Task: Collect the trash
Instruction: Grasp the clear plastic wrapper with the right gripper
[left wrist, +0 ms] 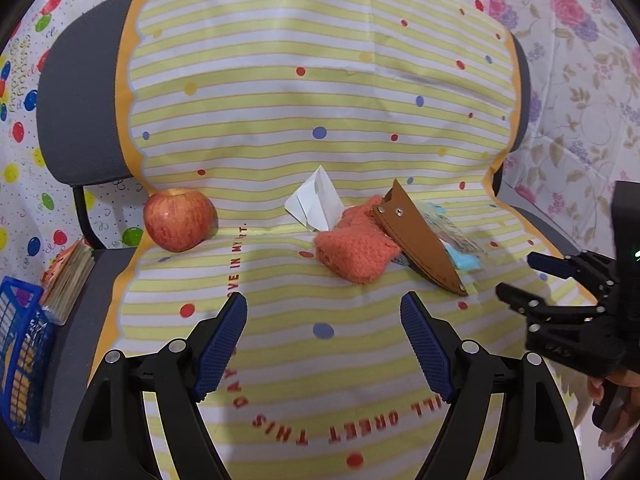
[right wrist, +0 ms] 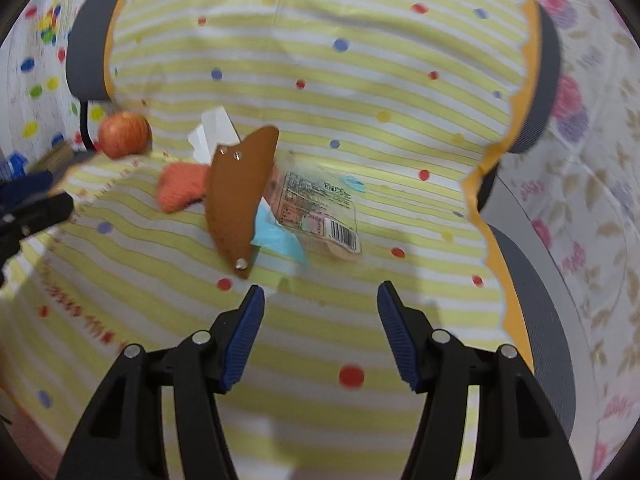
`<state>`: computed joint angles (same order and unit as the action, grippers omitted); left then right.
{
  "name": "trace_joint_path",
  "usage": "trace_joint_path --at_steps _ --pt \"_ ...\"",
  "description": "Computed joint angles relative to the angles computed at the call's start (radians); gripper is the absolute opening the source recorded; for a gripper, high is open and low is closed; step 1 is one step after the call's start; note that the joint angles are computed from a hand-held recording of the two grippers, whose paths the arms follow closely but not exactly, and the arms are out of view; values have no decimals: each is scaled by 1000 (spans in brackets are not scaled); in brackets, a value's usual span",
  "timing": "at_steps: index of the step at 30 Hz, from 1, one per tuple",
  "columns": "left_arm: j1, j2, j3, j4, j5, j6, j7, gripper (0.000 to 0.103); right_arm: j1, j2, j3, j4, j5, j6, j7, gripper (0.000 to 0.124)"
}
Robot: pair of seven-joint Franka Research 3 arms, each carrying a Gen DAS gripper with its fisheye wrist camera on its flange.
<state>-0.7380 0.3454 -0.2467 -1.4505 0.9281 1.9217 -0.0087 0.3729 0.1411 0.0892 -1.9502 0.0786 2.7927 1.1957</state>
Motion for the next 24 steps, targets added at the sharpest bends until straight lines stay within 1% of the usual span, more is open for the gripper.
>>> trace_joint_path --at_steps 5,8,9,10,11,12,13,15,16,17,18,20,21,22,23,24 --pt "16 11 7 8 -12 17 7 79 43 79 -38 83 -167 -19 45 58" --pt "19 17 11 13 -19 19 13 79 51 104 -42 109 -200 -8 33 58" --pt "20 17 12 12 -21 20 13 79 56 111 -45 117 -210 -5 33 53" --pt "20 14 13 9 -21 22 12 79 55 116 -41 123 -210 -6 18 43" --pt "21 13 13 6 -22 23 12 79 54 119 -36 125 -204 -6 4 36" --pt "20 11 12 4 -22 21 11 79 58 120 -37 127 -204 -7 3 19" --pt "20 7 12 -2 -21 21 9 79 58 117 -34 123 -197 -5 -1 15" --pt "20 -3 9 -14 -20 20 3 79 38 98 -4 108 -121 -15 -40 11" --pt "20 -9 7 -21 -19 19 -1 79 19 83 21 99 -52 -32 -73 10" --pt "21 -11 6 -23 -18 18 -4 79 13 76 30 97 -6 -46 -93 10" --pt "21 -17 3 -30 -17 20 -9 79 -19 56 65 93 110 -87 -150 10" --pt "21 -19 -1 -30 -13 18 -10 79 -60 19 97 88 324 -178 -252 10" --pt "19 -18 -3 -25 -9 16 -6 79 -75 6 101 93 427 -237 -302 10" --pt "16 -15 -4 -17 -6 12 0 79 -97 -4 99 107 552 -331 -348 10" --pt "13 -9 -5 -8 -3 7 5 79 -108 -16 87 109 637 -396 -361 9" --pt "9 -3 -5 3 1 5 10 79 -113 -25 74 109 696 -441 -372 7"
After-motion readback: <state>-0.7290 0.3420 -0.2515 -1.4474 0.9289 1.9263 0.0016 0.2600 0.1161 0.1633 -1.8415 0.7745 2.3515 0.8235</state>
